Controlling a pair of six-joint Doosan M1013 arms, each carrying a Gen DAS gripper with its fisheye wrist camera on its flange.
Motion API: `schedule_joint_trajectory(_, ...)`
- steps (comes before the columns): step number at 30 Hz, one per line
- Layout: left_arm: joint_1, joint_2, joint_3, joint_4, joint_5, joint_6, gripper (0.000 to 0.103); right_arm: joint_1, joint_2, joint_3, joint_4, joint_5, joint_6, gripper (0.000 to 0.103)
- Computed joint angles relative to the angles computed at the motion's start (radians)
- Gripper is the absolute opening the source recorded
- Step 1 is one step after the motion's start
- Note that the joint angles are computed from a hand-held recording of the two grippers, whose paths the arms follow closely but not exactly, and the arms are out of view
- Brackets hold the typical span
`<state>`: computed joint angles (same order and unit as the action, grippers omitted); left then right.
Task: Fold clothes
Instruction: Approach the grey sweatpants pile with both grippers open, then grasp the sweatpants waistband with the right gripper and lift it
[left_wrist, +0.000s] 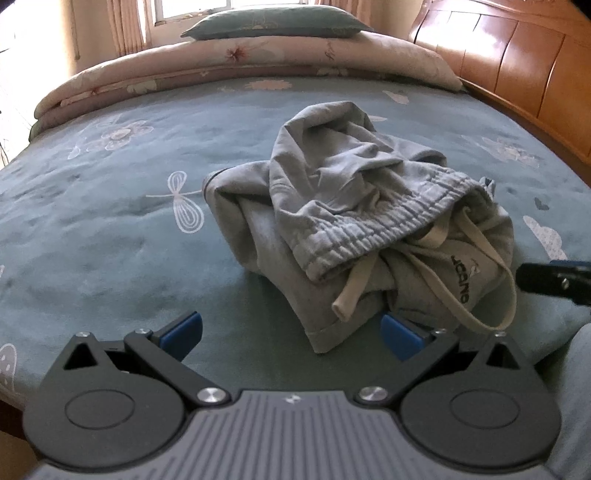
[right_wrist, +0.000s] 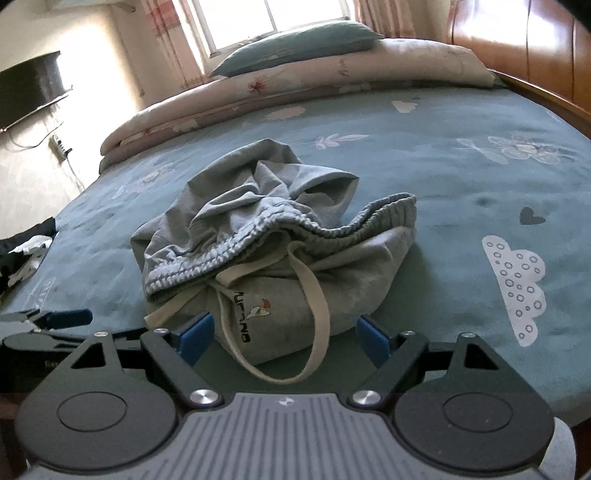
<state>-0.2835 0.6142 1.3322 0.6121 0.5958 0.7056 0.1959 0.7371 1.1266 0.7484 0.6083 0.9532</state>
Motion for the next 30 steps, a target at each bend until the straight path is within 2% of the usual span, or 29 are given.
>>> schedule_joint_trajectory(5,-0.003,-0.010,0.025,0.058,-0.048,-0.046,0.102,-0.002,-0.002,0.004,0.010,-0.002,-0.004,0.089)
schedule_joint_trajectory(10,-0.006,-0.010,0.021,0.075,-0.044,-0.055,0.100,-0.003,-0.005,0.007,0.015,-0.006,0.000,0.091)
schedule_joint_trajectory(13,-0.007,-0.007,0.014,0.061,-0.033,-0.039,0.092,-0.005,-0.004,0.006,0.021,0.001,-0.005,0.091)
schedule_joint_trajectory(15,-0.007,-0.005,0.008,0.042,-0.024,-0.021,0.082,-0.006,-0.003,0.006,0.031,0.006,-0.010,0.092)
schedule_joint_trajectory(30,-0.014,0.019,-0.052,-0.026,0.059,0.048,0.082,-0.026,-0.006,0.029,0.136,-0.005,-0.089,0.093)
